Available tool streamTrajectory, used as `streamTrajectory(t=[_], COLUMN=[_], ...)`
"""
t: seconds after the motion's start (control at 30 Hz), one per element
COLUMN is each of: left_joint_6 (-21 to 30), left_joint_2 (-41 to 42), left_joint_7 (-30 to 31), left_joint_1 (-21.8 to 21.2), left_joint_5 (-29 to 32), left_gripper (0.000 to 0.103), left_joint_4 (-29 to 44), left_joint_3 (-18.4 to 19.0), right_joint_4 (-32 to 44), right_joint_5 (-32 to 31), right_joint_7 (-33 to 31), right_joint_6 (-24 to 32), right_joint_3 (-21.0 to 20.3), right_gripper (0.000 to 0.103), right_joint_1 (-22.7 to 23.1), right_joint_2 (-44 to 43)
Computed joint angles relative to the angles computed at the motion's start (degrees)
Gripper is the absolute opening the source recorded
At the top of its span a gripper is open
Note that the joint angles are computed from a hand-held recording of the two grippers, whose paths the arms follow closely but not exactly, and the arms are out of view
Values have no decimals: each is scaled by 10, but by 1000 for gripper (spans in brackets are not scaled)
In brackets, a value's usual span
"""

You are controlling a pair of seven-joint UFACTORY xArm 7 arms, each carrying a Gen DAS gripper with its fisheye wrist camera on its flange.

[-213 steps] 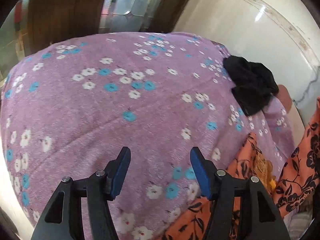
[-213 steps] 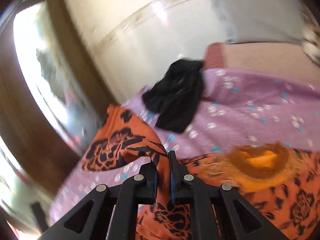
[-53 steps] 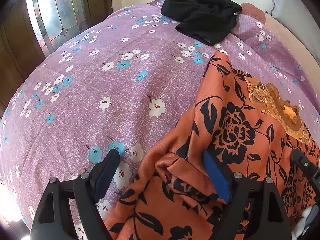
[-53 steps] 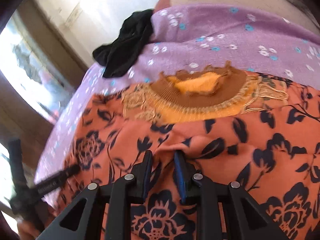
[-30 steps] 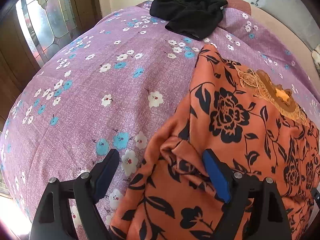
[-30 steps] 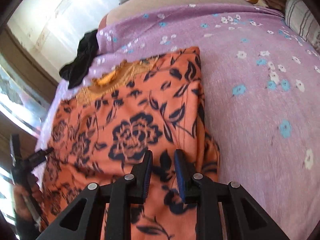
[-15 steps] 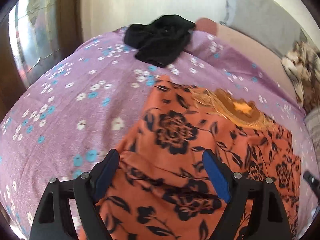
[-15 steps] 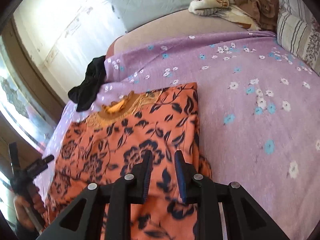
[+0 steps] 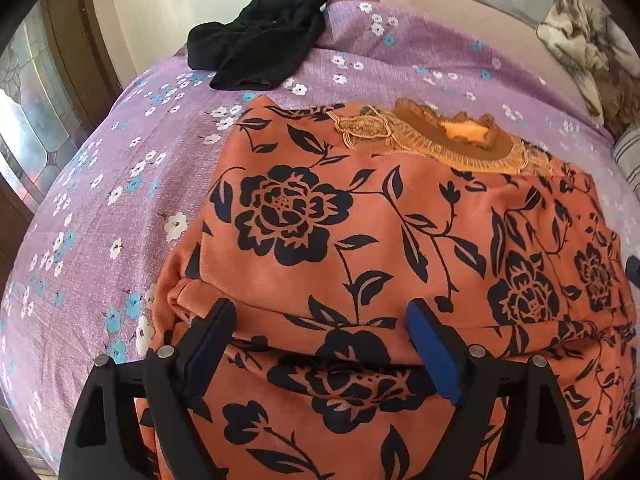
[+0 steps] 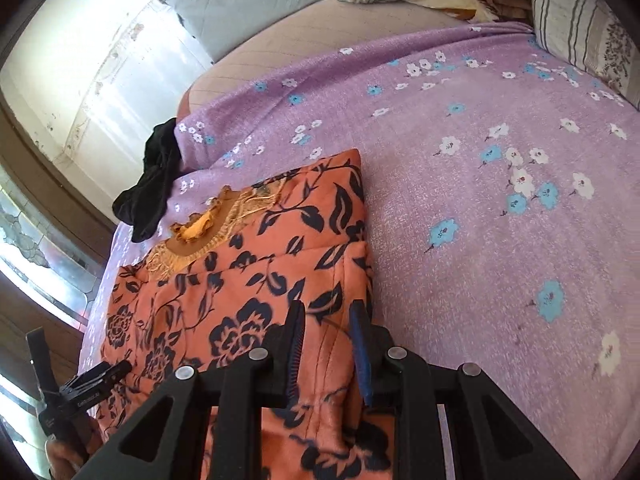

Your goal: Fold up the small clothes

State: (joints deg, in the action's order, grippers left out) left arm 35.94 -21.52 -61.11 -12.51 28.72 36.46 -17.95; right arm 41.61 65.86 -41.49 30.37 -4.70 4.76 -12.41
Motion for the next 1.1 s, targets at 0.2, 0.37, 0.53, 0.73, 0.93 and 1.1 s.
streamTrajectory(t=[0.2, 0.37, 0.53, 0.73, 0.93, 1.1], left_joint_6=[16, 42, 73, 130, 209, 314], left_joint_2=[-57, -102, -156, -225, -340, -482], left_joint_7=[4, 28, 5, -28, -44, -92], left_joint_1=[-13, -33, -43, -93, -164, -216], left_joint_5=[-27, -68, -49, -75, -149, -225], left_gripper=[87, 87, 88, 88, 90, 90], left_joint_4=[-46, -83, -119, -149, -192, -226], left_joint_3=[0, -4, -56, -82, -77, -69], right_joint_4=[-36, -81, -136, -178, -228, -247], right_joint_5=[-12, -55, -58, -90, -124, -157], right_joint_7=[-27, -11, -9, 13, 43, 83], right_joint_6=[78, 82, 90, 131, 178, 251], right_joint_3=[-1, 37, 12, -10, -37, -69], right_gripper=[36, 61, 62, 62, 62, 62], right_joint_1=[22, 53, 96, 106, 98, 83], right_joint_2=[-57, -97, -170, -236, -322, -368])
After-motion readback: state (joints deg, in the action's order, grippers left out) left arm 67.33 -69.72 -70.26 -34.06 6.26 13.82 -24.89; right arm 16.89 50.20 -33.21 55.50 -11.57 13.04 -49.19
